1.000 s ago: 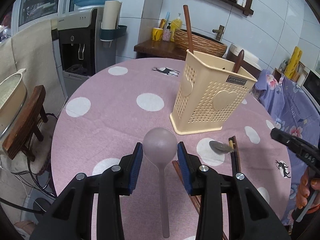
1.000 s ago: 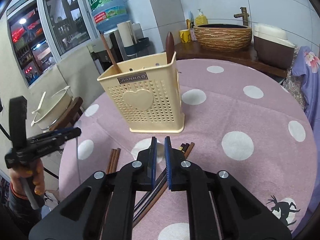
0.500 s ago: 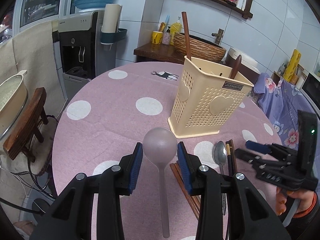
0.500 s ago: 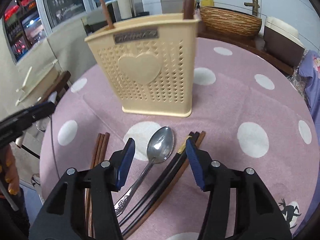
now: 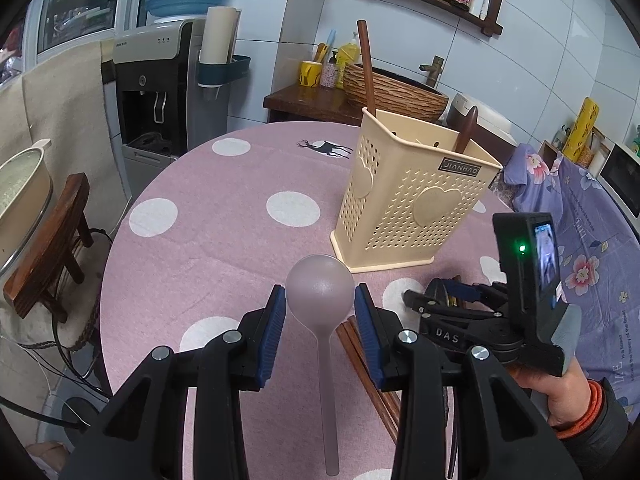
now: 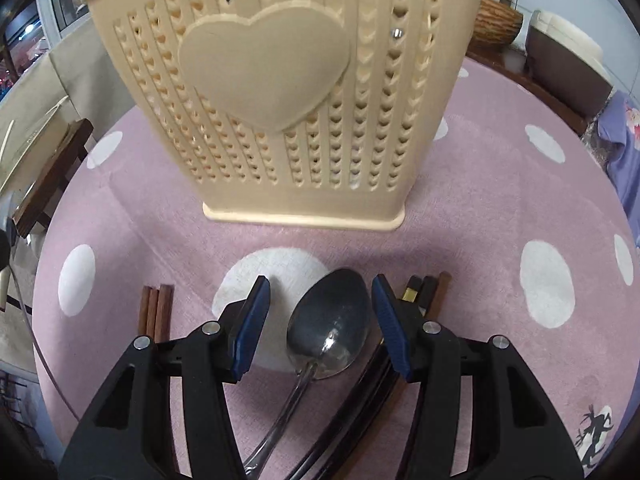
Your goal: Organize utensils
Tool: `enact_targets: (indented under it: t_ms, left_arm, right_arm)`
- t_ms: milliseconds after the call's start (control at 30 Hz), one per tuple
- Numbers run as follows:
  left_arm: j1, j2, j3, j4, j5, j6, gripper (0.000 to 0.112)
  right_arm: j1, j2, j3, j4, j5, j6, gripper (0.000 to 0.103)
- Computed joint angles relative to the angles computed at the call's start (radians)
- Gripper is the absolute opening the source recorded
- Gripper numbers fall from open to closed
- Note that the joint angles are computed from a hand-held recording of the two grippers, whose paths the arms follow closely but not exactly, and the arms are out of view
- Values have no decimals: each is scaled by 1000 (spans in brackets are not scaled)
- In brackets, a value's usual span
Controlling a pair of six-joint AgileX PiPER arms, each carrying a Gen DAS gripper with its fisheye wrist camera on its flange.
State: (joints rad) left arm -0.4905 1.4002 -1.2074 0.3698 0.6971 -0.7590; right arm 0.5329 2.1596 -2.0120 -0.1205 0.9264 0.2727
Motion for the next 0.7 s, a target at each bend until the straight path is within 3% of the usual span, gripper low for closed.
enact_targets:
  t_ms: [367,433,533,600,700]
  left_arm:
    - [1,-2,2,-4,-6,1,36]
    - [0,-1,0,0,-6,-2,36]
    - [-4,-2,-1,5,-7,-8,36]
    - [-6,-6,0,13,-7,-14,36]
    - [-9,-17,8,34,-13,-40,36]
  right_arm:
    - [53,-19,21,-90,42,37,49]
    - [43,-4,-10,-59,56,22,40]
    - [49,6,-31,-72,68,28,37]
    - [51,-9,-3,-73,43,28,37]
    - [39,-85,115,-47,-75,34,37]
